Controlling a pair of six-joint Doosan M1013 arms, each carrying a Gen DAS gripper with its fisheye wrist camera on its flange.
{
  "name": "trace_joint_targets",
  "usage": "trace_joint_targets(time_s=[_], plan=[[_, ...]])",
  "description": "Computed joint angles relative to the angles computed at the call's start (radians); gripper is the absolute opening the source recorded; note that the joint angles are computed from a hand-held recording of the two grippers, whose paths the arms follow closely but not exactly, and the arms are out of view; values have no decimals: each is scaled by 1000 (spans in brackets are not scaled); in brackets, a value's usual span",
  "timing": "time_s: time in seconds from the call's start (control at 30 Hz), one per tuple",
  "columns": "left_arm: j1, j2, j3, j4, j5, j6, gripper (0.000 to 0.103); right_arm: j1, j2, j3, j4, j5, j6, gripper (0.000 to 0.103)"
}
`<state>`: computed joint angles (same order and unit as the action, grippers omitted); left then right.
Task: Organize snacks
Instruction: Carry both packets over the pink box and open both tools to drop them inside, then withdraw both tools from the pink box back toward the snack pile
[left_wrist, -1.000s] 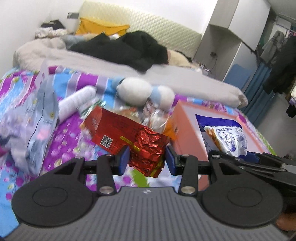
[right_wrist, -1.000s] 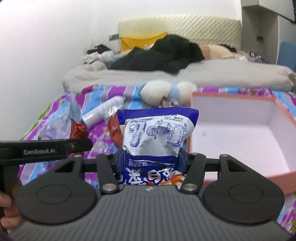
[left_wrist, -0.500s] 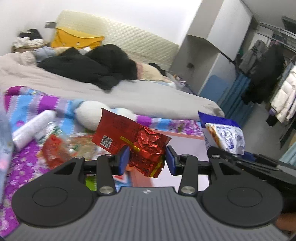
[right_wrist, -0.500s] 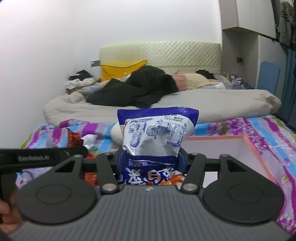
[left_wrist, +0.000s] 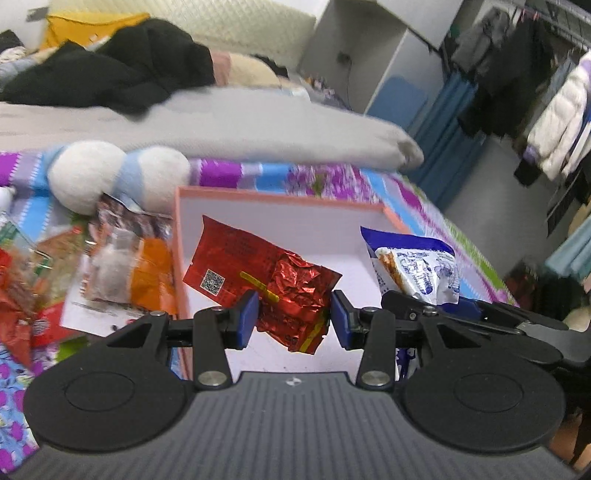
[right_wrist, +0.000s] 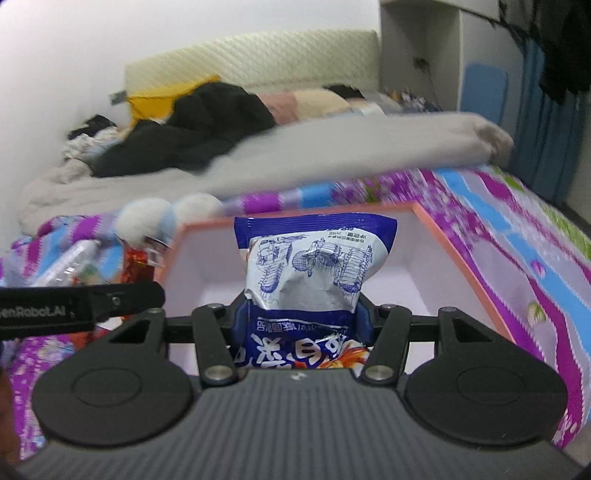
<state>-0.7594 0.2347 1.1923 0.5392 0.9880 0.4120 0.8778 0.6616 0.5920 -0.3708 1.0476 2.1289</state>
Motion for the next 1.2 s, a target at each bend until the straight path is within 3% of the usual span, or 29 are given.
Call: trace_joint_targets(time_s=[0.17, 0.4, 0.43, 0.47, 0.53, 0.77, 1.2], plan=[[35, 42, -12, -93, -13, 64, 48, -23, 30, -14, 52, 45, -12, 58], [46, 65, -22, -119, -19, 92, 49, -37, 77, -73, 84, 93, -41, 60], [48, 67, -24, -122, -14, 88, 50, -38, 82, -82, 80, 103, -38, 63], [49, 68, -25, -124, -12, 82, 51, -39, 86, -88, 79, 112, -36, 72], [51, 63, -20, -133, -26, 80, 66, -44, 73, -67, 93, 89, -11, 87], [22, 35, -25, -40, 0, 32, 71, -34, 45, -42, 35, 74, 38, 90], [-83, -70, -14, 166, 75, -64, 70, 29, -62, 34, -35, -58, 82, 90]])
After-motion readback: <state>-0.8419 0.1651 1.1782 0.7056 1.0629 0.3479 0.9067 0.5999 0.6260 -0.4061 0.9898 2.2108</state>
